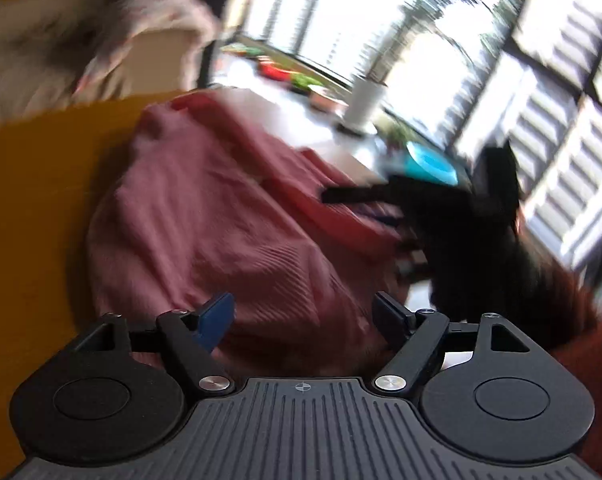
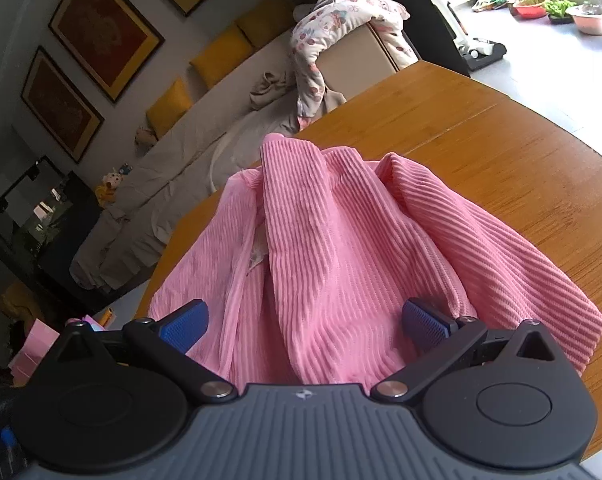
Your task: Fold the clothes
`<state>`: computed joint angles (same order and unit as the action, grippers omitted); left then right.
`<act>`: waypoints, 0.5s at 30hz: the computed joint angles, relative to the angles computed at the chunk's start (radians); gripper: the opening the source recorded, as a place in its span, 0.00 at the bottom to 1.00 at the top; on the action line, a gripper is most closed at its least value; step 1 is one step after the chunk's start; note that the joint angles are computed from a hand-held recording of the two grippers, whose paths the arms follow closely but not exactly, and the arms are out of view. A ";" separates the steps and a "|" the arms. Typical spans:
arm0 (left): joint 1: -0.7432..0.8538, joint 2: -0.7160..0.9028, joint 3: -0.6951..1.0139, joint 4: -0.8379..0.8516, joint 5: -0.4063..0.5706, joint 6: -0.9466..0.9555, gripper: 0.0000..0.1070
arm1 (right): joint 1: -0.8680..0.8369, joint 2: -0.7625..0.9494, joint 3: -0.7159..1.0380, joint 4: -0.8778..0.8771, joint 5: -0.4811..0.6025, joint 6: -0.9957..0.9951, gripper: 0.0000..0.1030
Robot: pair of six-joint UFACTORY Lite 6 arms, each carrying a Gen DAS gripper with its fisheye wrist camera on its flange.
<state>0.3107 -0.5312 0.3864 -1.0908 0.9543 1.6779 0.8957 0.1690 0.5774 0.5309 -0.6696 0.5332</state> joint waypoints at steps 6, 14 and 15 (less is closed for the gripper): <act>-0.353 -0.026 -0.111 -0.187 -0.396 0.155 0.89 | 0.005 0.004 -0.001 0.008 -0.012 0.005 1.00; -0.281 0.159 -0.015 -0.486 -0.449 0.544 0.13 | 0.027 0.020 0.015 0.066 -0.027 -0.026 1.00; -0.245 0.179 0.017 -0.485 -0.431 0.547 0.13 | 0.032 0.024 0.022 0.082 -0.025 -0.042 1.00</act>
<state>0.0660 -0.3526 0.4038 -1.5757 0.5231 2.2252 0.9281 0.1926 0.5990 0.6126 -0.6943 0.4910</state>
